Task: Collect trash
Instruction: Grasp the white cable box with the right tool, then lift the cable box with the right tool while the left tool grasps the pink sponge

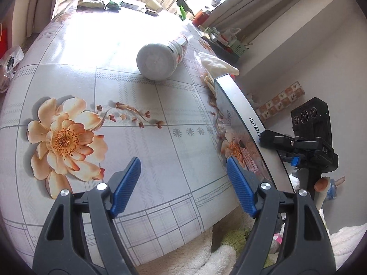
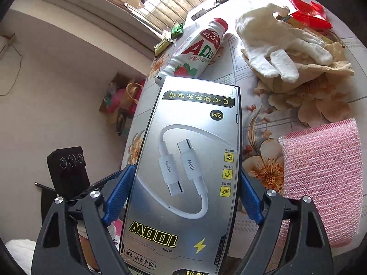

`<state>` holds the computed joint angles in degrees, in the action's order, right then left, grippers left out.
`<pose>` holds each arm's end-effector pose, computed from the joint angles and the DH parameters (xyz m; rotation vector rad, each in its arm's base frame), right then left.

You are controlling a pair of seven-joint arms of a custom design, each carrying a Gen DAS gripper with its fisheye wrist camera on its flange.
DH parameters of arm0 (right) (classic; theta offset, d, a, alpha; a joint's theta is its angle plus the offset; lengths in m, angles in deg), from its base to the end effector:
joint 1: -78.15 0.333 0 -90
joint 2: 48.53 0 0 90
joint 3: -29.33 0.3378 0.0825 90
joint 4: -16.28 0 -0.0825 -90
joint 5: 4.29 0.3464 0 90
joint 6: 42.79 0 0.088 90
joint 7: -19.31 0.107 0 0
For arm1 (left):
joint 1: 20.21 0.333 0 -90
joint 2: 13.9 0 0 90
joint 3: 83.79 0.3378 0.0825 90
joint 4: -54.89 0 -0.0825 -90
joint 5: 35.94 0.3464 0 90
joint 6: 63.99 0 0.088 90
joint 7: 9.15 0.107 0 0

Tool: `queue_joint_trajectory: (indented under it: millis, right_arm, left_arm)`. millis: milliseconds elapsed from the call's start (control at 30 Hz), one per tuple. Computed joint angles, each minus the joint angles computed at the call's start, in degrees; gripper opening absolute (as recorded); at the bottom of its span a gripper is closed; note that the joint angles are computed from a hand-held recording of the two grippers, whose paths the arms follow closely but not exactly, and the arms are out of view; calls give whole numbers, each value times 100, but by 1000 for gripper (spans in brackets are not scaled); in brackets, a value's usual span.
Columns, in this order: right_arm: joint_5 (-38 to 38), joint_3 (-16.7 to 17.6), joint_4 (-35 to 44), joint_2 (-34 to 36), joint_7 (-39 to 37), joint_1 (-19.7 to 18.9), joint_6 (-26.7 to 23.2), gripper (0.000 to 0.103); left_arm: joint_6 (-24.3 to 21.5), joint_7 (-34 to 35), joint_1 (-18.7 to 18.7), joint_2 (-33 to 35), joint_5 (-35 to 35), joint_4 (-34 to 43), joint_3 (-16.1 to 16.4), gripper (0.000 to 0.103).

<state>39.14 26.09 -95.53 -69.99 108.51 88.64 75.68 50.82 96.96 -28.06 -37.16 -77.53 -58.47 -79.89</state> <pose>0.4212 0.0833 0.7197 -1.5520 1.6570 0.3155 0.4106 -0.0605 0.7132 1.7546 -2.1055 1.2134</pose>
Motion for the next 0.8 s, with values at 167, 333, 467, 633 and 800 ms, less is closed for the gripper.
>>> queue_joint_trajectory:
  millis: [167,333,467,633,800]
  right_arm:
    - [714,-370,-535,-741,-286,-59,183,82]
    - [99,-426,-782,-1503,-61,-561,486,82]
    - [-854,-417,-962,-1964,342,-1114,487,82]
    - [-1132,-550,-1445,-2242,417,-1265,658,82]
    - [-798,-659,-1896,-2125,360,-1103,913,82]
  left_arm:
    - [2,21,-165,297,-164,267,-184,73]
    - [-171,55,-383,675,-406,671,-467,76]
    - [-310,-130,-527,1054,-418,1023,-810,76]
    - [-304,-742,-637,1580,-78,1450,-1254,76]
    - [146,-1130,-750,1739,531,1585,-1547,76]
